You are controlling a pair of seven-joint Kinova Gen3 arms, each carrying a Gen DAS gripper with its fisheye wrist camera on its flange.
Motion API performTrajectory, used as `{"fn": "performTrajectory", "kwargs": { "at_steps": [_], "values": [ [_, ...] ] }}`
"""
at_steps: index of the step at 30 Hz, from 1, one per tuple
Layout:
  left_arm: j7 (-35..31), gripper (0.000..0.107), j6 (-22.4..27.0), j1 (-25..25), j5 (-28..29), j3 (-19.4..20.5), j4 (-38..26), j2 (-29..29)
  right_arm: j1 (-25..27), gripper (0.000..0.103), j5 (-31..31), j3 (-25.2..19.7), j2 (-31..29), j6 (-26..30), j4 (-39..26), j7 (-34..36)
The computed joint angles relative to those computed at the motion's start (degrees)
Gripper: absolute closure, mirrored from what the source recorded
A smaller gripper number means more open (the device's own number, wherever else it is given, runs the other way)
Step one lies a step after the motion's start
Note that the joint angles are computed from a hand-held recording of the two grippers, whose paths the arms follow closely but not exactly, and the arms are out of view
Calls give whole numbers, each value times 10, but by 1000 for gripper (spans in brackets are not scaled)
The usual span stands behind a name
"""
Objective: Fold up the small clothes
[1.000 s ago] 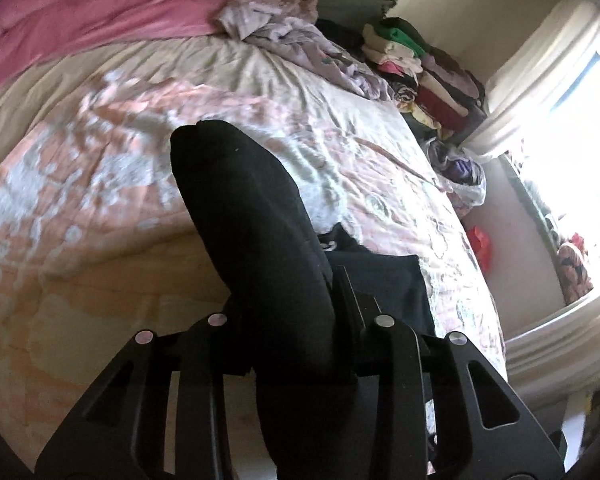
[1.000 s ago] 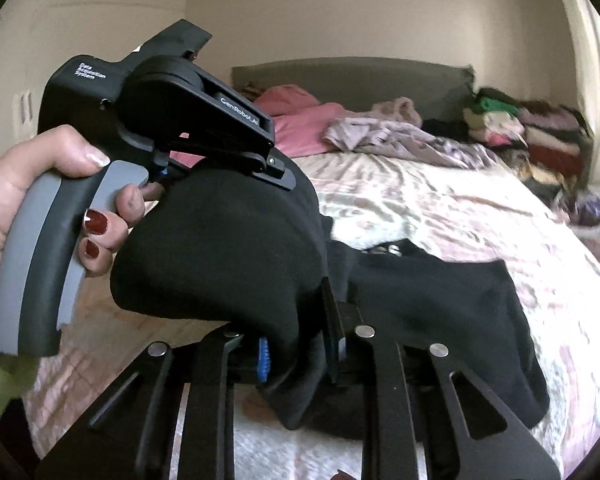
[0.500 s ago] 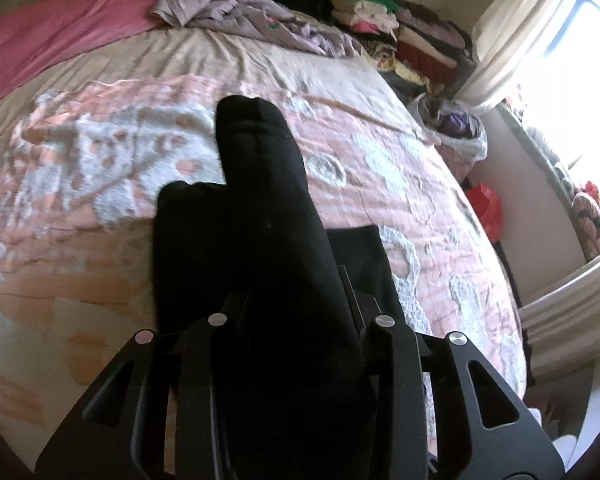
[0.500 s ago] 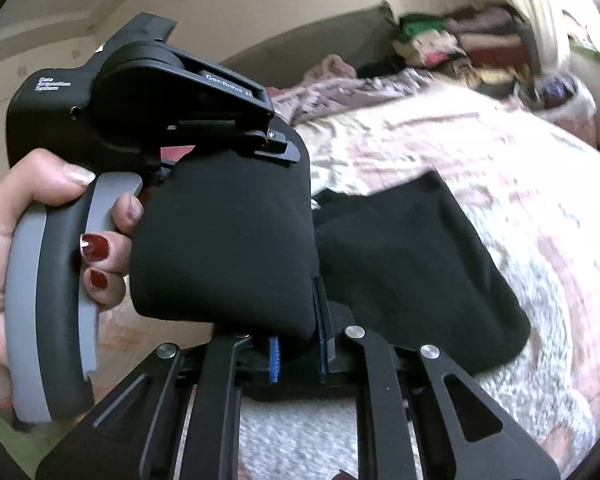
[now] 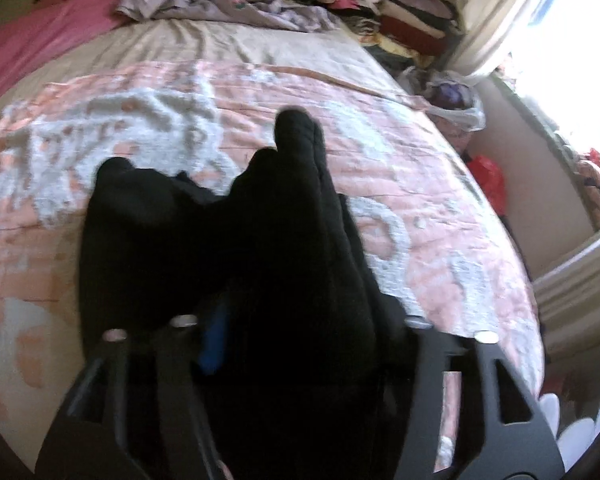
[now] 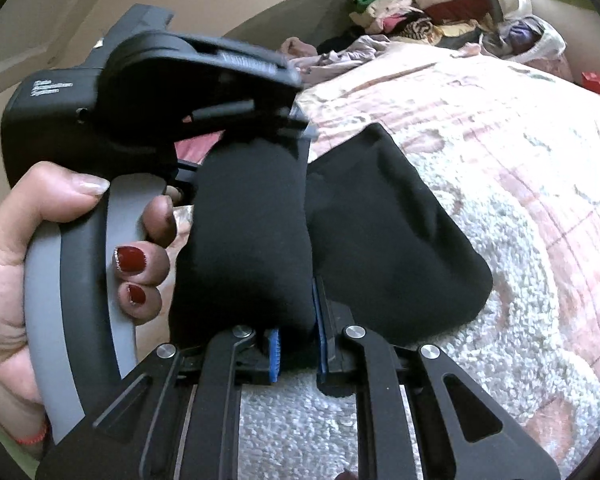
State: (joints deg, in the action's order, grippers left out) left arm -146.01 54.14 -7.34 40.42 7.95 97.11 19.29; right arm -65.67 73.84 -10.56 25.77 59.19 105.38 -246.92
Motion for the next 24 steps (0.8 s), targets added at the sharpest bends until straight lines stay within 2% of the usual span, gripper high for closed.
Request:
{"fn": "performTrajectory", "kwargs": {
  "at_steps": [1, 3, 6, 10, 13, 16, 17, 19, 21, 24],
  "values": [
    [-7, 31, 17, -8, 6, 2, -4, 2, 1, 88, -1, 0, 0, -1, 2, -3],
    [-40, 31, 46, -33, 34, 6, -5, 0, 8, 82, -4, -8, -3, -2, 10, -16],
    [-99, 31, 56, -63, 75, -6, 8, -20, 6, 77, 15, -5, -19, -30, 44, -78],
    [-136, 31, 13, -70, 72, -36, 31, -38, 9, 71, 40, -18, -36, -33, 72, -129],
    [-136, 31, -17, -75, 50, -50, 39, -31, 16, 60, 52, -31, -49, -32, 85, -144],
    [-143, 31, -22, -89, 40, -50, 40, -18, 19, 44, 63, -41, -63, -19, 96, -149],
    [-147, 31, -27, -90, 36, -48, 44, -17, 20, 35, 64, -45, -68, -15, 98, -146],
    [-163, 31, -49, -91, 30, -45, 64, -18, 22, 31, 65, -52, -75, -7, 103, -147],
    [-179, 31, -61, -93, 26, -40, 83, -19, 37, 17, 80, -56, -92, -25, 119, -154],
    [-232, 31, -89, -104, 57, -32, 120, -34, 76, 13, 106, -56, -118, -87, 142, -161]
  ]
}}
